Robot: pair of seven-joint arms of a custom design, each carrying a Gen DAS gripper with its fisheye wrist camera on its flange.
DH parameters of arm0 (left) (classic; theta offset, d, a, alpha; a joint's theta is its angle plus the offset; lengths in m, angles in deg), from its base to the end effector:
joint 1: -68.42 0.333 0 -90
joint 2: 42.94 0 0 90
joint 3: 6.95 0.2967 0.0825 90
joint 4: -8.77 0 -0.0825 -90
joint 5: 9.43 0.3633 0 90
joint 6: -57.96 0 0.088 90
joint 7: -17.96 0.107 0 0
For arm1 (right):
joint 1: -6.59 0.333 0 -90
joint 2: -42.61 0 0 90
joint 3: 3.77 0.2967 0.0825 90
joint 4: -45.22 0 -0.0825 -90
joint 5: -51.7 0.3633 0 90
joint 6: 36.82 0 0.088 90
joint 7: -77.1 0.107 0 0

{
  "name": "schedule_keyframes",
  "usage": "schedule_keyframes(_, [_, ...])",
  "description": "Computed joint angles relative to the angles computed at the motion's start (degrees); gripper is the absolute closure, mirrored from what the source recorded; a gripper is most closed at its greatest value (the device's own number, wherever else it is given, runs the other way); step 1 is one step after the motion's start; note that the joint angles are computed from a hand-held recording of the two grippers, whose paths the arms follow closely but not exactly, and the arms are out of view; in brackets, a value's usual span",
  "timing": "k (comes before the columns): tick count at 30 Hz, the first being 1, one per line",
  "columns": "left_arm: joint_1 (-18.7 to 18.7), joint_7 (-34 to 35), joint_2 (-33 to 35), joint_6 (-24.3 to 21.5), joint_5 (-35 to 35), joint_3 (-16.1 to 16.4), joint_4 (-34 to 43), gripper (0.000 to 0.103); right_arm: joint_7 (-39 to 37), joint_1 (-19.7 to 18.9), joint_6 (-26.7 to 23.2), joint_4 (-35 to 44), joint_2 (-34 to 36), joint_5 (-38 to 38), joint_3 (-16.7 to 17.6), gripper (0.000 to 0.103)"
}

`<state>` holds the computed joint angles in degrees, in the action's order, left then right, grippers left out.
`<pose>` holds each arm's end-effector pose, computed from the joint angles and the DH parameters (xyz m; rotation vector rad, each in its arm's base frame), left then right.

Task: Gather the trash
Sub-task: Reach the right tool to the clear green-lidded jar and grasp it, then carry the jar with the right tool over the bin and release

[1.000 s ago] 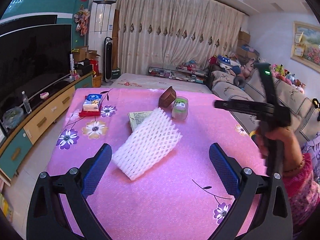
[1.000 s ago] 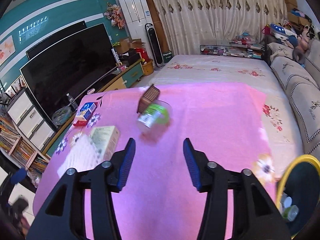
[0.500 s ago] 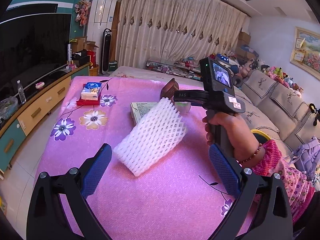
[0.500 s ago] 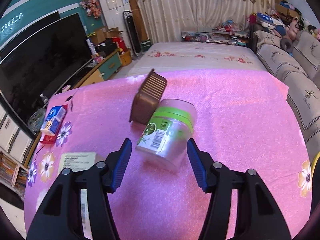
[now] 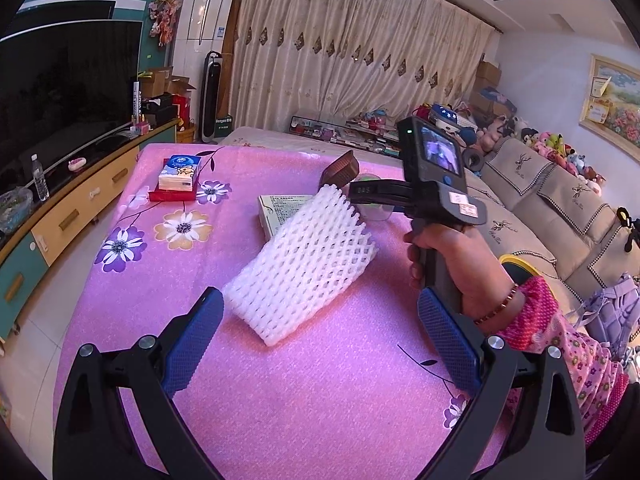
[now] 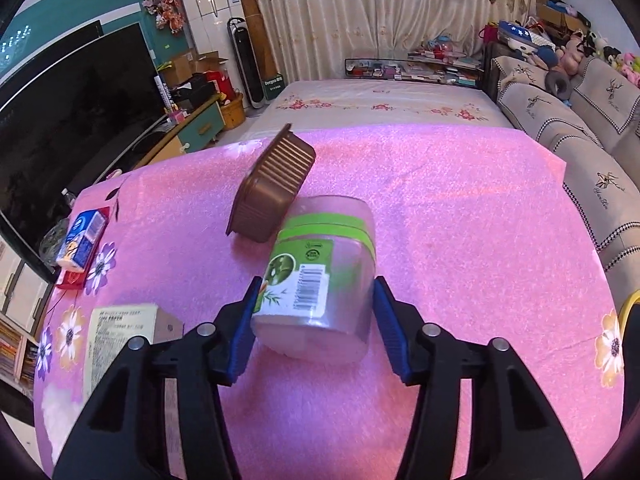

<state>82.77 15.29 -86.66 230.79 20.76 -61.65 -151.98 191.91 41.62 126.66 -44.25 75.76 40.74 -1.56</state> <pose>0.2869 -0.2682 0.3849 -1.9293 1.3719 -0.9476 0.5687 0.4381 0.3862 -2.0212 1.3899 -0.3442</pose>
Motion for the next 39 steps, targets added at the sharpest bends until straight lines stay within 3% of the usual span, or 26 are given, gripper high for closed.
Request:
schedule_keyframes(4, [0.4, -0.3, 0.4, 0.3, 0.1, -0.6, 0.3, 0.007, -4.9, -4.0, 3.6, -8.5, -5.8, 2.8, 3.8, 0.053])
schedule_keyframes(10, [1.4, -0.5, 0.9, 0.8, 0.1, -2.0, 1.1, 0.007, -18.0, -12.5, 7.9, -22.0, -15.4, 13.6, 12.5, 0.053])
schedule_keyframes(15, [2.5, -0.4, 1.6, 1.1, 0.1, -3.4, 2.1, 0.007, -37.9, -24.1, 11.0, -32.0, -23.1, 35.2, 25.0, 0.053])
schedule_keyframes(18, [2.6, 0.0, 1.9, 0.7, 0.2, -3.8, 2.7, 0.007, -45.6, -25.6, 13.1, -36.9, -27.5, 44.4, 26.8, 0.053])
schedule_keyframes(21, [2.8, 0.2, 2.4, 0.0, 0.4, -4.2, 3.3, 0.007, -53.6, -26.1, 13.6, -40.0, -31.1, 55.0, 26.7, 0.053])
schedule_keyframes(25, [2.9, 0.1, 3.2, -1.2, 0.9, -4.1, 4.2, 0.007, -61.4, -24.7, 13.1, -43.1, -35.0, 65.1, 23.0, 0.053])
schedule_keyframes(34, [5.0, -1.6, 5.8, -3.0, 3.9, -5.9, 7.2, 0.007, -61.0, -23.9, 13.8, -48.2, -38.9, 66.2, 11.2, 0.053])
schedule_keyframes(39, [6.2, -2.2, 7.9, -4.4, 6.4, -6.9, 9.5, 0.007, -54.7, -25.2, 14.7, -49.0, -36.2, 59.7, 5.5, 0.053])
